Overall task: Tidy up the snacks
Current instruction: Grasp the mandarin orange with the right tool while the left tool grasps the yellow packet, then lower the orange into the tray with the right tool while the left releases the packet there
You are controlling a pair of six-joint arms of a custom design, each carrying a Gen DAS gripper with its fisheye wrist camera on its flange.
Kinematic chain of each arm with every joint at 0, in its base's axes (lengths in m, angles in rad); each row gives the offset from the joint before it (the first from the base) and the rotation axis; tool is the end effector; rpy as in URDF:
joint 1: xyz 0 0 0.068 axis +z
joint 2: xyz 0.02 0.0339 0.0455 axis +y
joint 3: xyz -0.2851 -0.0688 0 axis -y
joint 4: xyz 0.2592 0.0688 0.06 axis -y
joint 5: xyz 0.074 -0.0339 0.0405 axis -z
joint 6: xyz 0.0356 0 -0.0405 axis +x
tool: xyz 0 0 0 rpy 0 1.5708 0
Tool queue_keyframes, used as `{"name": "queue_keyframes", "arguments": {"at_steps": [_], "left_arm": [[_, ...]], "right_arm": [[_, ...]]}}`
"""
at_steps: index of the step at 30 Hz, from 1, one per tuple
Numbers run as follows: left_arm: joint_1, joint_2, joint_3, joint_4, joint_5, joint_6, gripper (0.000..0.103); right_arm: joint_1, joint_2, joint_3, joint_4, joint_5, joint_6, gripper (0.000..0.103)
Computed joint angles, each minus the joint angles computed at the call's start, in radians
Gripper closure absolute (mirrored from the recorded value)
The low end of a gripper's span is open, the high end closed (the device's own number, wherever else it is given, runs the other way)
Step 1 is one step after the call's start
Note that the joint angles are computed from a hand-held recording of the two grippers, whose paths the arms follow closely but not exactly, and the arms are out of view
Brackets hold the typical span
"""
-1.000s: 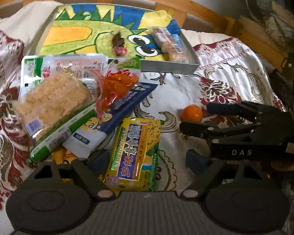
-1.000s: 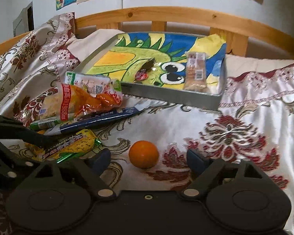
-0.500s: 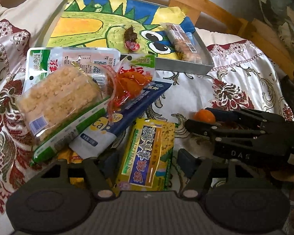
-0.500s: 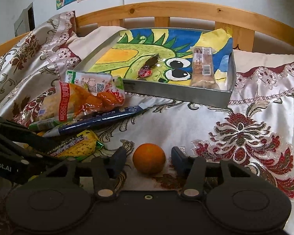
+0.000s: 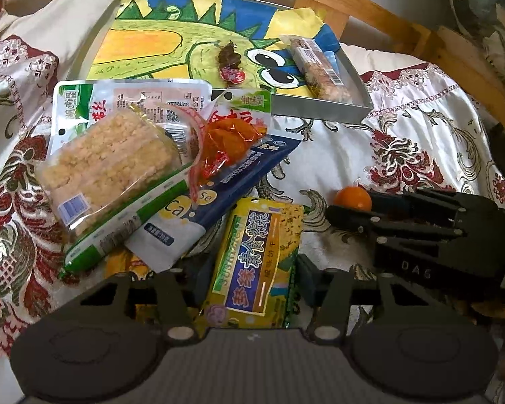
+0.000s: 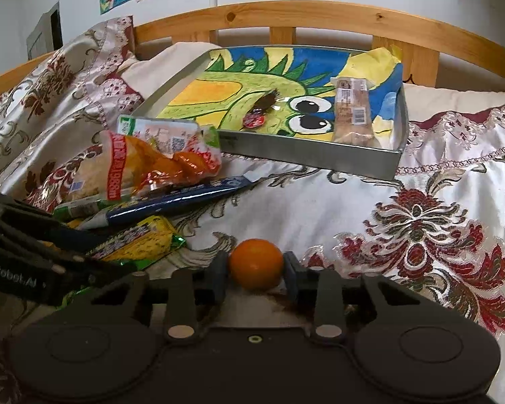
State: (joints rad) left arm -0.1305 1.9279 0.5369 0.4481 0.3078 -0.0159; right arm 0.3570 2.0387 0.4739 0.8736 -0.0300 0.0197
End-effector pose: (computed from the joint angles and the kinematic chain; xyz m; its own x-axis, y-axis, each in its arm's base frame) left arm 0.2846 -0.0482 0.0490 -0.8071 0.0906 -0.5835 0.2877 0.9233 -0.2545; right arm 0.2756 0.1039 0.0393 -0.6045 -0.2044 -0.7700 -0.3591 0.9327 0.0343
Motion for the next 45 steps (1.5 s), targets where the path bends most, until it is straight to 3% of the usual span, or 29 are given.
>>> {"name": "queue_keyframes", "arguments": {"at_steps": [10,14,29,38,45], "left_arm": [[-0.028,-0.105,-0.044,-0.086,-0.050,-0.049,0.049],[0.017,-0.151,-0.089,-0.069,0.043,-0.090,0.050],[-0.048,-0.324,-0.148,-0.045,-0.030,-0.139,0.050],[-0.045,-0.352,-0.123,-0.010,-0.093,-0.218,0.050],[-0.022,-0.258,0.013,0.031,-0.148,-0.242,0.050]], "right_arm": [[0.054,-0.081,-0.053,-0.048,0.030,0.047,0.068],[0.089,-0.124,-0.105,-0.010,0.077,0.071,0.068],[0.140,-0.241,-0.185,0.067,0.223,0.133,0.068],[0.122,-0.247,-0.173,0.110,0.225,0.202,0.068],[0.093,-0.206,-0.061,0.144,0.211,0.137,0.068]]}}
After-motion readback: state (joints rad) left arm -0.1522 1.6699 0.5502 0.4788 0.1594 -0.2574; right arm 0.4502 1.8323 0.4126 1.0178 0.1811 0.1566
